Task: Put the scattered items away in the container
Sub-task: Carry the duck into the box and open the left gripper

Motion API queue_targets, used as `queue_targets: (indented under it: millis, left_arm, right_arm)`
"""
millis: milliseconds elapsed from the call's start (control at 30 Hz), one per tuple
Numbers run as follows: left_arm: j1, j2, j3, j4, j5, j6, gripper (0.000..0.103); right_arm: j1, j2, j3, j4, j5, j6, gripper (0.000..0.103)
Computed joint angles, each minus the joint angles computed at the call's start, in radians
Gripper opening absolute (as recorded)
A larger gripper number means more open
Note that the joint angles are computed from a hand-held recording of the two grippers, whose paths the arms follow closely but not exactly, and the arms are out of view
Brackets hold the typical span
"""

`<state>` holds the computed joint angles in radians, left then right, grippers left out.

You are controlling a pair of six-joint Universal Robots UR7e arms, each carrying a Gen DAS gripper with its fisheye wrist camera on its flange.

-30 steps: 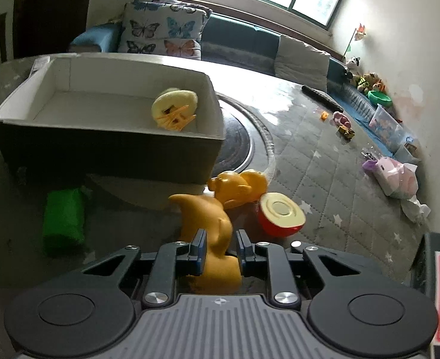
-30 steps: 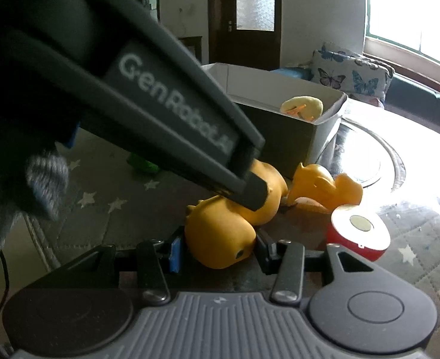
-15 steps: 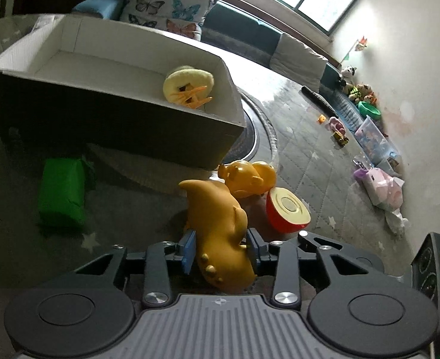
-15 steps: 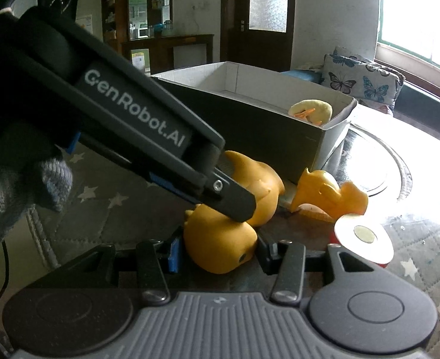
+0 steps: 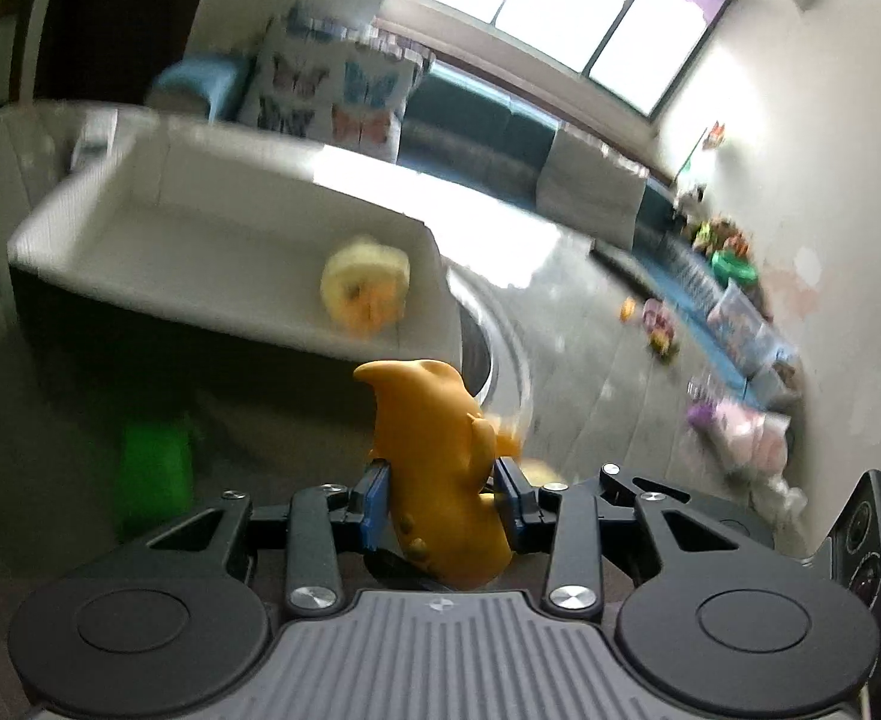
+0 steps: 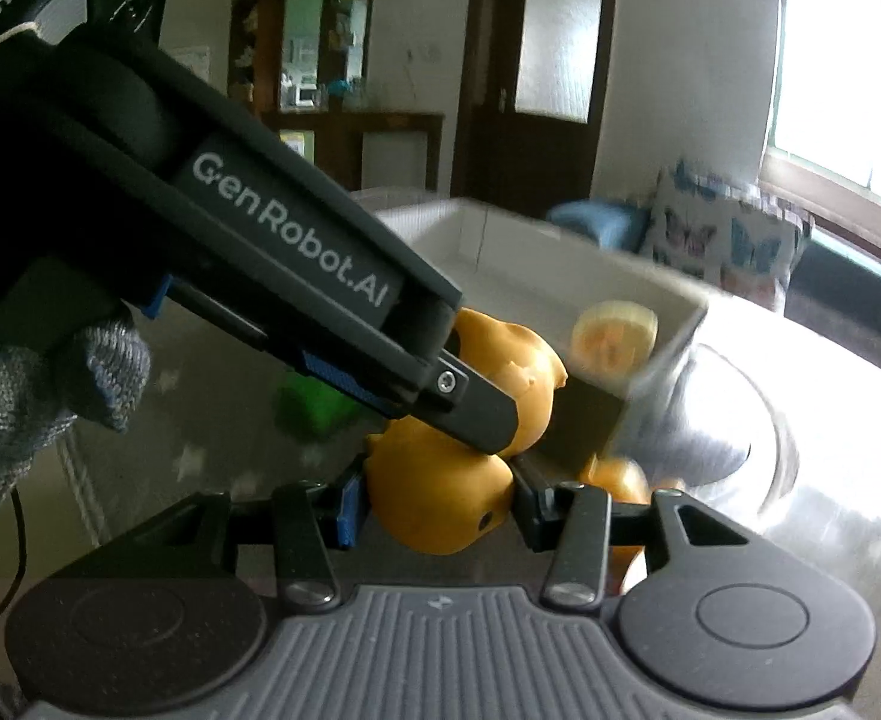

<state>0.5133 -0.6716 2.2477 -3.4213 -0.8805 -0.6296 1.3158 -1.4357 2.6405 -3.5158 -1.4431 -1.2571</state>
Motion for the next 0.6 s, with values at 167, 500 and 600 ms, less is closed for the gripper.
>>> queue_targets:
  millis: [167,500,600]
  left_arm:
    - [0.034,-0.016,-0.065,-0.021,0.046,0.102,0.04]
    - [0.234,-0.006,-0.245,0.046,-0.043,0.187,0.04]
    - [0.287,0.004,-0.279,0.082,-0.084,0.184,0.04]
  right_arm:
    - [0.11,0.067,-0.116,0.015,-0.045,0.029,0.048]
    - [0.212,0.264,-0.423,0.229,-0.185,0.113,0.048]
    - [0.217,0.317,-0.483,0.276,-0.232,0.123,0.048]
